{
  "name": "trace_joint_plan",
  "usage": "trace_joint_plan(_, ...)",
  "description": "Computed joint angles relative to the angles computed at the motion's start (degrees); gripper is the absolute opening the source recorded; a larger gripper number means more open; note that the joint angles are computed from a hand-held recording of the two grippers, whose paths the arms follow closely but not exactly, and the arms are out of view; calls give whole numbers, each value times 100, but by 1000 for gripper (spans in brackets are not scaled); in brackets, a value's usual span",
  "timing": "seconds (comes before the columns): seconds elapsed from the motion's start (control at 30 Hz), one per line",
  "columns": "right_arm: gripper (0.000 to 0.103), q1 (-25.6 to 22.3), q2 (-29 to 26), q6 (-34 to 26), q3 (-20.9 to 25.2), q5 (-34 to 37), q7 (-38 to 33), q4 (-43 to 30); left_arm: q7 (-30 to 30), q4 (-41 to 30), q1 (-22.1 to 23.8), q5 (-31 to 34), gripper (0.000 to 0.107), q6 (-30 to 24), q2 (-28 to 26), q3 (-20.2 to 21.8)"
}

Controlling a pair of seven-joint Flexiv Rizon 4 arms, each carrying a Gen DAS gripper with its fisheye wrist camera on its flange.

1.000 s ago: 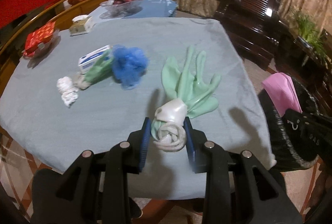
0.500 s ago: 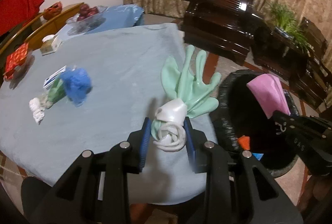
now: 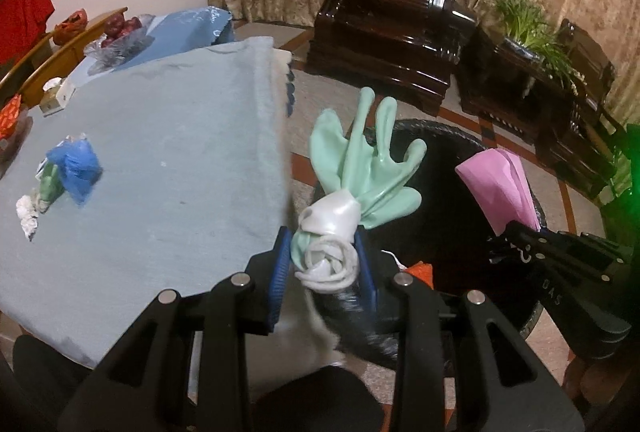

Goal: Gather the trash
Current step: 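Open both tools over the bin to drop the glove and mask, then bring both tools back over the remaining trash on the table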

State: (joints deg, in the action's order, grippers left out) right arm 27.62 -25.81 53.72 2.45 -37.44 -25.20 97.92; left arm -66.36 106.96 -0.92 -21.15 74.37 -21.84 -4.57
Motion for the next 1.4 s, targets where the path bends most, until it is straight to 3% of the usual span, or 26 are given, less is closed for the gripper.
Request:
trace_joint_plan(0.4,7,-440,-65,639,-36,368,-345,477,-859,-532,-627,823,31,-297,-539,253)
trace_joint_plan(0.47,8,-509,-135,713,-1,491,-518,475,-970,-682,-721,1012,31,-536,-660,359)
trace_joint_plan(0.5,10,-555,-172,737,36,595,-642,456,-1058,-740,-777,1115,32,-569,-716,418)
trace_joint_plan(0.57,30,-557,-245,706,26,723,-715,426,-1154,-823,-806,1254,35,-698,-815,475)
trace_joint_plan(0.63,34,-530,-265,750,-19,762,-720,455,-1220,-825,-808,1353,41,-701,-832,503)
trace_joint_plan(0.8,34,-483,-267,766,-31,877,-755,506,-1203,-710,-693,1396,54,-534,-762,448)
trace_joint_plan(1.2,35,-120,51,538,-11,585,-312,482,-960,-351,-282,1216,66,-149,-316,433)
trace_joint_plan(1.4,37,146,101,285,71,289,-61,201,-535,-37,92,907,68,16,7,336)
